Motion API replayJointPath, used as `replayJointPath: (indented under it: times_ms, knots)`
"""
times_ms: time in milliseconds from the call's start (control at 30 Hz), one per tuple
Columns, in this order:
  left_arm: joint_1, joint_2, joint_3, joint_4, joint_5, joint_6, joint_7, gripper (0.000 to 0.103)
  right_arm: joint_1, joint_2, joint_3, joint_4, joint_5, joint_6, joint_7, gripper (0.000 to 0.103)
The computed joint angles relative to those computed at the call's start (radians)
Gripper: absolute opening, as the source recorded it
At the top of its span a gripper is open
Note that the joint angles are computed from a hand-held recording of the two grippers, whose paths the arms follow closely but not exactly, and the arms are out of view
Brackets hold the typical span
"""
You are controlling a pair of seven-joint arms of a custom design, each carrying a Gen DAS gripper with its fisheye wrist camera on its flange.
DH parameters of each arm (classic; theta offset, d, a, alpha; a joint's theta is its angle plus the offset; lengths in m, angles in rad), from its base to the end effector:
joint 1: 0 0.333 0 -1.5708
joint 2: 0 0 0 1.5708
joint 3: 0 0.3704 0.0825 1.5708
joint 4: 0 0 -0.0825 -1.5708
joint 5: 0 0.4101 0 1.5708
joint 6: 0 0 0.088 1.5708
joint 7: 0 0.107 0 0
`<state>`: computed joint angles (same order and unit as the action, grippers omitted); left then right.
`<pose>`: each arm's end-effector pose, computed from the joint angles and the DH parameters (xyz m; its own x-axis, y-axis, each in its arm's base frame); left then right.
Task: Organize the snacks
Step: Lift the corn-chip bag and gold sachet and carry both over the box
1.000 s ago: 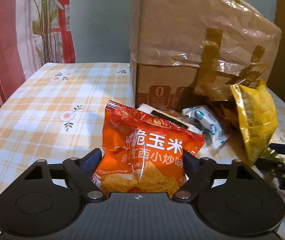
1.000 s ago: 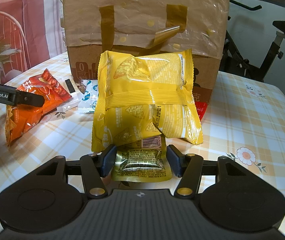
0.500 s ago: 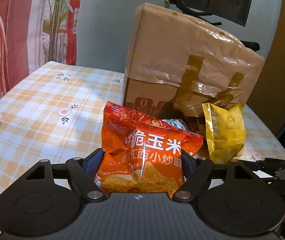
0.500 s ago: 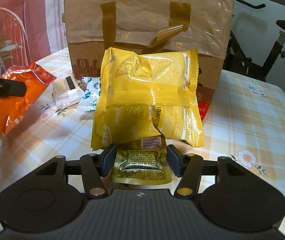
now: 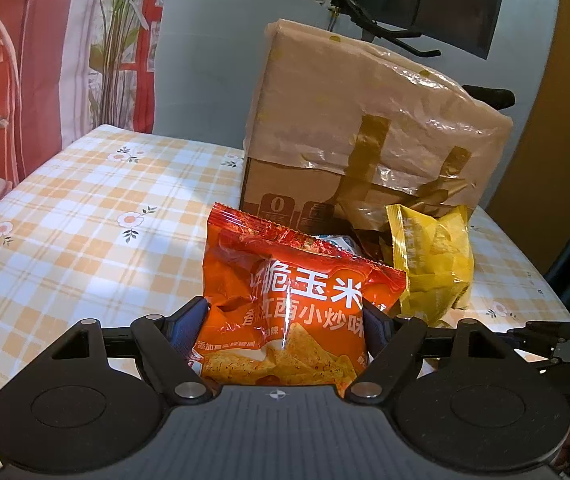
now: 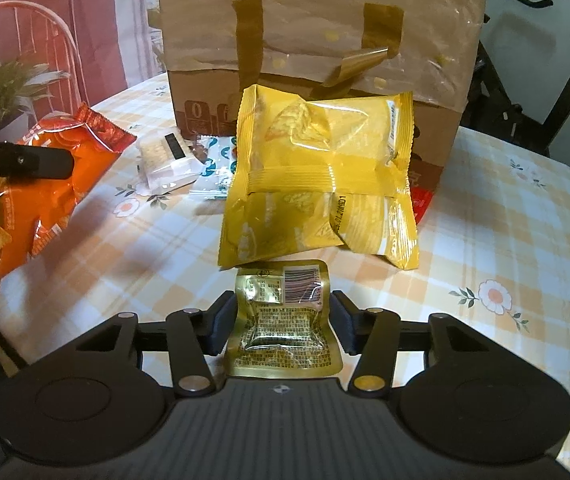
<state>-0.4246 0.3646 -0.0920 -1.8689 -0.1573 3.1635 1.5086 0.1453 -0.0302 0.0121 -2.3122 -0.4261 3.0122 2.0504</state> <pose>0.6379 -0.3360 0.4685 -0.3582 -0.9110 0.2045 -0.6266 0.0722 -0.7760 0.5567 0.1191 0.4745 0.0795 -0.9968 0.0014 -0.7339 -0.0595 -0.6767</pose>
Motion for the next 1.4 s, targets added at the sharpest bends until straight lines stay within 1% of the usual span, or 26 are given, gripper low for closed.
replayJointPath:
  times_ms: [100,133,167,233,367,467,567,633,700,767,800,900,933,967,1033,1067,1100,1133,1167,1200,1267,1300,1400]
  knots:
    - [-0.014,-0.012,0.013,-0.016,0.002,0.014,-0.009,0.08,0.001,-0.012,0.001,-0.008,0.007,-0.005,-0.009,0.053]
    - [-0.01,-0.016,0.007,-0.024,-0.001,0.027,-0.009,0.08,-0.001,-0.017,0.001,-0.012,0.0,-0.006,-0.004,0.053]
    - [0.005,-0.02,-0.012,-0.031,-0.009,0.038,-0.004,0.08,-0.007,-0.024,0.004,-0.016,-0.022,-0.009,0.016,0.053]
    - [0.026,-0.026,-0.037,-0.043,-0.026,0.05,0.005,0.08,-0.025,-0.036,0.014,-0.024,-0.092,-0.012,0.093,0.053]
    - [0.016,-0.036,-0.03,-0.059,-0.054,0.068,0.002,0.08,-0.055,-0.067,0.026,-0.048,-0.181,-0.009,0.211,0.052]
    - [-0.01,-0.04,-0.001,-0.063,-0.066,0.074,-0.003,0.08,-0.067,-0.081,0.031,-0.057,-0.206,-0.003,0.256,0.052]
    - [-0.011,-0.044,-0.002,-0.07,-0.072,0.087,0.003,0.08,-0.086,-0.089,0.044,-0.056,-0.263,-0.002,0.311,0.052]
    - [-0.021,-0.048,0.008,-0.077,-0.078,0.096,0.007,0.08,-0.096,-0.091,0.051,-0.053,-0.301,0.004,0.348,0.052]
    - [-0.038,-0.049,0.024,-0.079,-0.086,0.101,0.009,0.08,-0.115,-0.095,0.058,-0.055,-0.358,0.03,0.403,0.052]
    - [-0.052,-0.048,0.041,-0.076,-0.091,0.106,0.014,0.08,-0.15,-0.096,0.079,-0.048,-0.453,0.059,0.494,0.052]
    - [-0.034,-0.047,0.022,-0.073,-0.091,0.11,0.023,0.08,-0.167,-0.098,0.089,-0.041,-0.507,0.064,0.543,0.052]
    - [0.092,-0.04,-0.118,-0.058,-0.083,0.14,0.065,0.081,-0.195,-0.099,0.1,-0.013,-0.657,0.077,0.673,0.052]
    - [0.116,-0.036,-0.144,-0.047,-0.08,0.147,0.076,0.08,-0.194,-0.099,0.095,-0.001,-0.686,0.081,0.693,0.052]
    - [0.13,-0.03,-0.16,-0.028,-0.078,0.148,0.086,0.08,-0.192,-0.099,0.088,0.01,-0.71,0.087,0.704,0.052]
    - [0.12,-0.02,-0.151,0.011,-0.085,0.143,0.097,0.08,-0.197,-0.099,0.082,0.041,-0.781,0.095,0.75,0.052]
    - [0.135,-0.013,-0.169,0.034,-0.084,0.144,0.104,0.08,-0.202,-0.098,0.079,0.064,-0.828,0.102,0.783,0.052]
    - [0.16,-0.002,-0.199,0.059,-0.079,0.147,0.112,0.081,-0.204,-0.097,0.074,0.086,-0.868,0.109,0.813,0.052]
    - [0.17,0.009,-0.213,0.089,-0.075,0.146,0.12,0.081,-0.205,-0.092,0.067,0.111,-0.909,0.118,0.846,0.052]
    - [0.164,0.019,-0.208,0.121,-0.074,0.14,0.126,0.081,-0.205,-0.085,0.06,0.143,-0.955,0.128,0.884,0.052]
    - [0.145,0.031,-0.19,0.157,-0.075,0.13,0.132,0.081,-0.202,-0.078,0.051,0.172,-0.998,0.137,0.92,0.052]
    - [0.088,0.06,-0.13,0.242,-0.078,0.093,0.136,0.081,-0.19,-0.057,0.025,0.233,-1.049,0.158,0.954,0.052]
    - [0.053,0.08,-0.09,0.294,-0.078,0.064,0.129,0.081,-0.182,-0.042,0.012,0.263,-1.056,0.166,0.953,0.052]
    - [0.01,0.14,-0.043,0.429,-0.064,0.01,0.11,0.081,-0.162,0.011,-0.02,0.367,-1.132,0.181,1.0,0.052]
